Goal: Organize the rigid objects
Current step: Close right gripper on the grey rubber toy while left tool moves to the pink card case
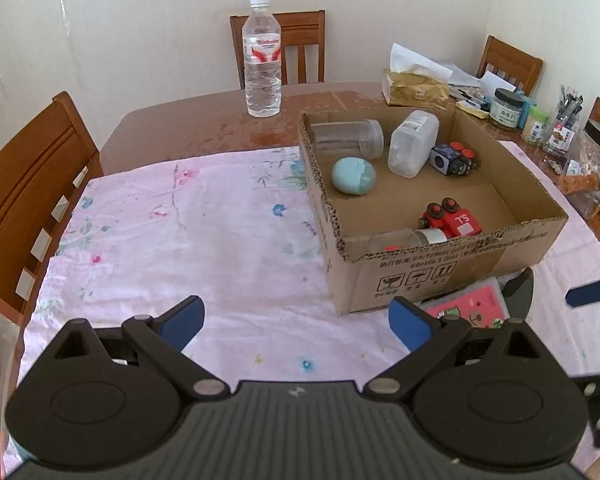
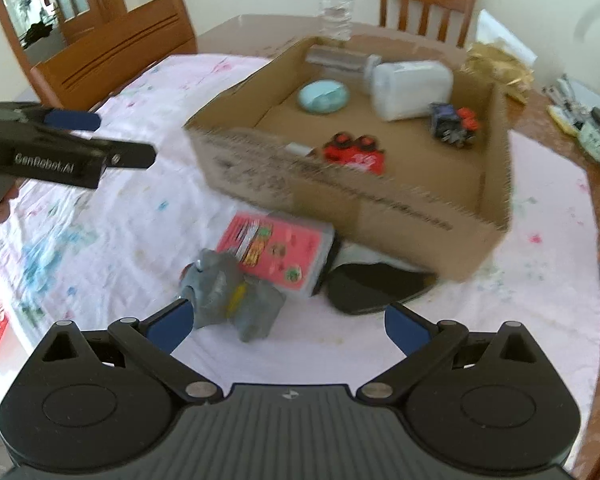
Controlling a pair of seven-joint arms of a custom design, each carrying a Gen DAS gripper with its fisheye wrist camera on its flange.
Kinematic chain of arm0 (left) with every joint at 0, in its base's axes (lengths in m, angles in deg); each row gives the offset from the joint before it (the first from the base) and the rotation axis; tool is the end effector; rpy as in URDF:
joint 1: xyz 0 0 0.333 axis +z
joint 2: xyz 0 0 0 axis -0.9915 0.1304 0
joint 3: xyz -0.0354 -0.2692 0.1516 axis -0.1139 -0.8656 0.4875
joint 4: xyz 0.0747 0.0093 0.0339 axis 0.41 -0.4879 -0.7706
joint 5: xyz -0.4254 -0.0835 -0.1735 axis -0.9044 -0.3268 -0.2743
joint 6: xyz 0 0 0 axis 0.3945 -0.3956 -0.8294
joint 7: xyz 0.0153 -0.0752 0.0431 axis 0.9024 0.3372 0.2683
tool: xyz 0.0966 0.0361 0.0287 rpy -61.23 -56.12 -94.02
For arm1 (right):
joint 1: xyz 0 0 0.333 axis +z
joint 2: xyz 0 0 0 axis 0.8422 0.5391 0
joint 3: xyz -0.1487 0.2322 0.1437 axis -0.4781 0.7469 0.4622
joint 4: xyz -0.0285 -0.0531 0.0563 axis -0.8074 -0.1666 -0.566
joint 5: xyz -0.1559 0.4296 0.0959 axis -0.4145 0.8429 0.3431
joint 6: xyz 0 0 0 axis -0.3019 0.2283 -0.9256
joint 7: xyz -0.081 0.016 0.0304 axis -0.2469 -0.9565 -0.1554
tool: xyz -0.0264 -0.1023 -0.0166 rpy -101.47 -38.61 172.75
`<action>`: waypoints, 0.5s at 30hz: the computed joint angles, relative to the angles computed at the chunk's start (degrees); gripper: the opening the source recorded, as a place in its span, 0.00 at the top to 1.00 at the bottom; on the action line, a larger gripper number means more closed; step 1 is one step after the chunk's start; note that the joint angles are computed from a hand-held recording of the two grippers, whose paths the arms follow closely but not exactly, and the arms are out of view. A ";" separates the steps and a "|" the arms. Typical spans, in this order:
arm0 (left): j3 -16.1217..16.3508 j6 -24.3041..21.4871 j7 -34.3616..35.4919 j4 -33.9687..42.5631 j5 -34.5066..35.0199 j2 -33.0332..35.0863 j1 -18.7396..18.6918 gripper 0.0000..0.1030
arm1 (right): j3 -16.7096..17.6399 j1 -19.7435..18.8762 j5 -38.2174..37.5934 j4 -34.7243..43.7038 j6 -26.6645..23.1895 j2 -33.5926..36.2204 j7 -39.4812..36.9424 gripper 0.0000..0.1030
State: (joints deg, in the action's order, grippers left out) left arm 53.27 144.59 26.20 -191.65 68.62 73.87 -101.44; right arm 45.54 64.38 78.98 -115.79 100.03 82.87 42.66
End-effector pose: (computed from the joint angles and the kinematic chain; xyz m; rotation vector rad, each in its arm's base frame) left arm 0.5893 -0.3145 0.3071 -2.0058 1.4532 -0.5334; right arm 0.6978 0.1555 0.3061 -2.4721 0.8305 -0.0904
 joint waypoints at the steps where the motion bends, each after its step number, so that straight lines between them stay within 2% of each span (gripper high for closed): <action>1: 0.01 0.26 -0.18 -0.41 0.07 -0.24 0.02 0.04 | 0.04 0.14 -0.19 -0.34 -0.30 -0.15 0.22 0.00; 7: -0.15 2.25 -0.53 -2.76 -0.14 -1.43 0.56 0.04 | -0.10 1.85 -2.69 -2.06 -0.82 -0.15 3.11 0.00; 15: -0.66 3.51 -0.60 -5.42 -0.46 -2.66 1.05 0.04 | 1.26 3.40 -0.40 -3.95 5.09 0.37 6.78 0.00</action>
State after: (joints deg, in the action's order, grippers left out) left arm 52.61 148.09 25.60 -197.07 68.16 71.21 -100.39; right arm 46.80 67.78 78.58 -119.74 105.12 83.24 49.44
